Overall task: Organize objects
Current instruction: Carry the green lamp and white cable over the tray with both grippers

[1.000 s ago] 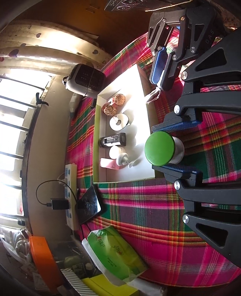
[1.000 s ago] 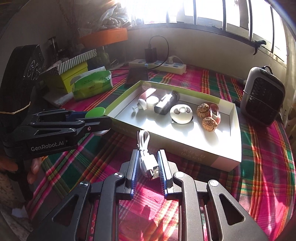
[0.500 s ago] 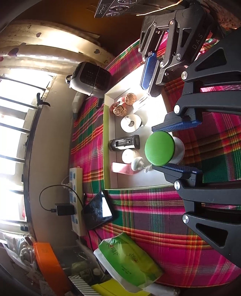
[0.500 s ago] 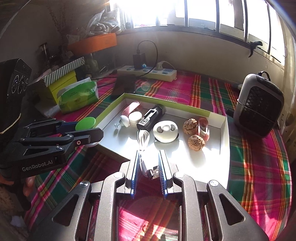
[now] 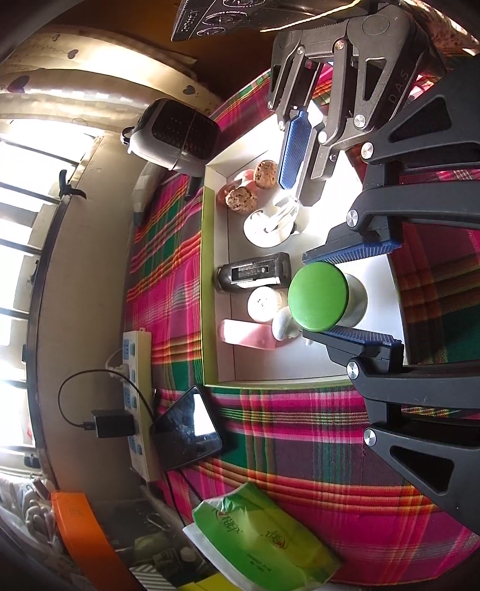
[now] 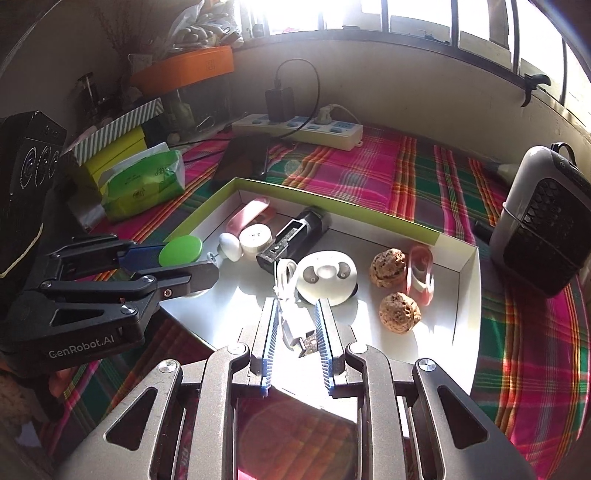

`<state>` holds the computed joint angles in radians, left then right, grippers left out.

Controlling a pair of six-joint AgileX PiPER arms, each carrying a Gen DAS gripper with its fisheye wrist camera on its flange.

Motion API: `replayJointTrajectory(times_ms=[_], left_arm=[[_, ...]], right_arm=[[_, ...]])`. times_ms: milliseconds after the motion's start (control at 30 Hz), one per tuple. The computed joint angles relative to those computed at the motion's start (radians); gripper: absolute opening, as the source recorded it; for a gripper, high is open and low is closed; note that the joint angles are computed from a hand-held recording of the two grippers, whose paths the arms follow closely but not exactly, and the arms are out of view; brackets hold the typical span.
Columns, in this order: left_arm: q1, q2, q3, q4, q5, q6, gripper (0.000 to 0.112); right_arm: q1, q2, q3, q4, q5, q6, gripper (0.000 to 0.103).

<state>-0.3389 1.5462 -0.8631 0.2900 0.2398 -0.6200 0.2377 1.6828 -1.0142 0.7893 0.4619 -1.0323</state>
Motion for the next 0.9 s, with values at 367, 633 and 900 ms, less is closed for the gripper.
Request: replayJointTrajectory(times_ms=[367, 633, 900], left_arm=[[0.002, 0.048, -0.031, 0.011, 0.003, -0.003, 0.03], [-0.01, 0.059, -0.03, 0.086, -0.004, -0.068, 0.03], [-0.019, 0.061, -0.031, 0.146, 0.002, -0.13, 0.03]], right_arm=[[0.011, 0.053, -0.048, -0.039, 0.03, 0.007, 0.022], [0.012, 0.073, -0.063, -0.062, 0.038, 0.017, 0.022], [0.014, 0.074, -0.062, -0.059, 0.036, 0.014, 0.022]])
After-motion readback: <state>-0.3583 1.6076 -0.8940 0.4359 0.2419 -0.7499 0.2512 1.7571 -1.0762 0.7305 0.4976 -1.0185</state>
